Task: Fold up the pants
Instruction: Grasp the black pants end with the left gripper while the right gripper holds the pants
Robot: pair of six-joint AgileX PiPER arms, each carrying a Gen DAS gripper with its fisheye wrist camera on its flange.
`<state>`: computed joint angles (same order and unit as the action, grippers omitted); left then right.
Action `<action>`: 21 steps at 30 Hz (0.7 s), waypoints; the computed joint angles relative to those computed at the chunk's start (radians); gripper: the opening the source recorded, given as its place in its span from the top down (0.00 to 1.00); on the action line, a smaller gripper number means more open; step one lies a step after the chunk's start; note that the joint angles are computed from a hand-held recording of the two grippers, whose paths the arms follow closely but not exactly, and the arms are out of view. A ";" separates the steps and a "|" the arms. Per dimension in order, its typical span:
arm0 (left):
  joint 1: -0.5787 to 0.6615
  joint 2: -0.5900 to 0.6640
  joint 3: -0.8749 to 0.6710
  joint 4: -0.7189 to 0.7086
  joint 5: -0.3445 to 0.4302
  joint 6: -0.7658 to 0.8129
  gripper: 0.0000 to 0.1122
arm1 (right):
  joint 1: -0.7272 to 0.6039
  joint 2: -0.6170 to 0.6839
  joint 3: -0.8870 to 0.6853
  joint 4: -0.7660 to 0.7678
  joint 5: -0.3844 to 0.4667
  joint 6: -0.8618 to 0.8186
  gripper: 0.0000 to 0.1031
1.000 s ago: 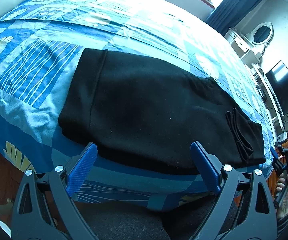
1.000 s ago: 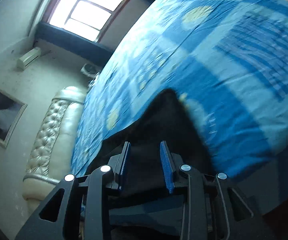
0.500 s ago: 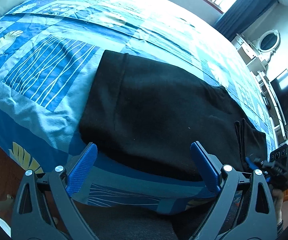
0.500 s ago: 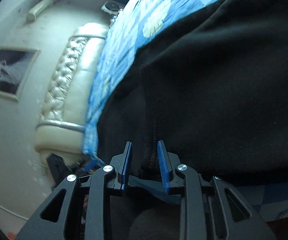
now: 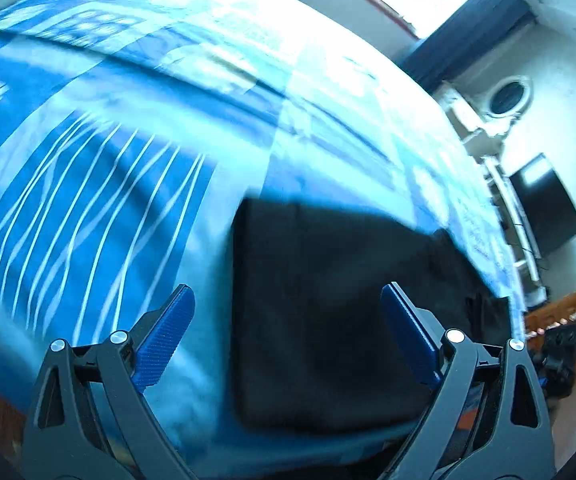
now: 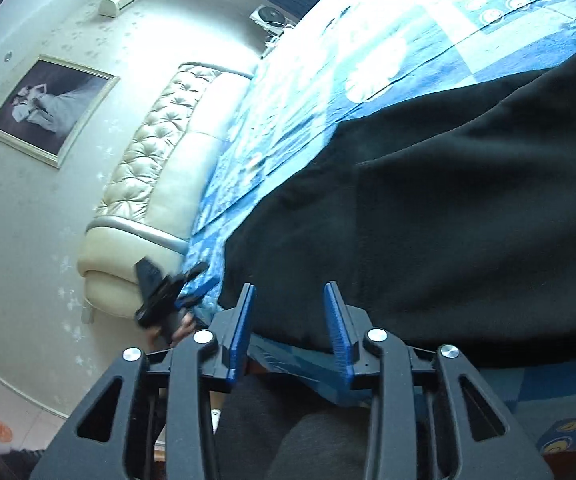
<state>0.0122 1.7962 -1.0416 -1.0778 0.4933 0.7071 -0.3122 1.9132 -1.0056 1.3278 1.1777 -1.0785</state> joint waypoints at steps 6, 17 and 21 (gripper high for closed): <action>0.036 0.248 -0.328 0.067 0.151 0.016 0.16 | 0.041 0.011 0.015 -0.004 -0.023 0.005 0.53; 0.171 0.348 -0.285 -0.218 0.477 0.273 0.17 | 0.062 0.050 0.034 0.011 0.003 0.002 0.46; 0.168 0.294 -0.159 -0.272 0.509 0.344 0.17 | 0.059 0.042 0.041 0.015 0.008 0.001 0.43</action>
<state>0.1801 2.0905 -1.2007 -1.3494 1.0025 1.0513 -0.2533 1.9548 -0.9649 1.3429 1.1860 -1.0777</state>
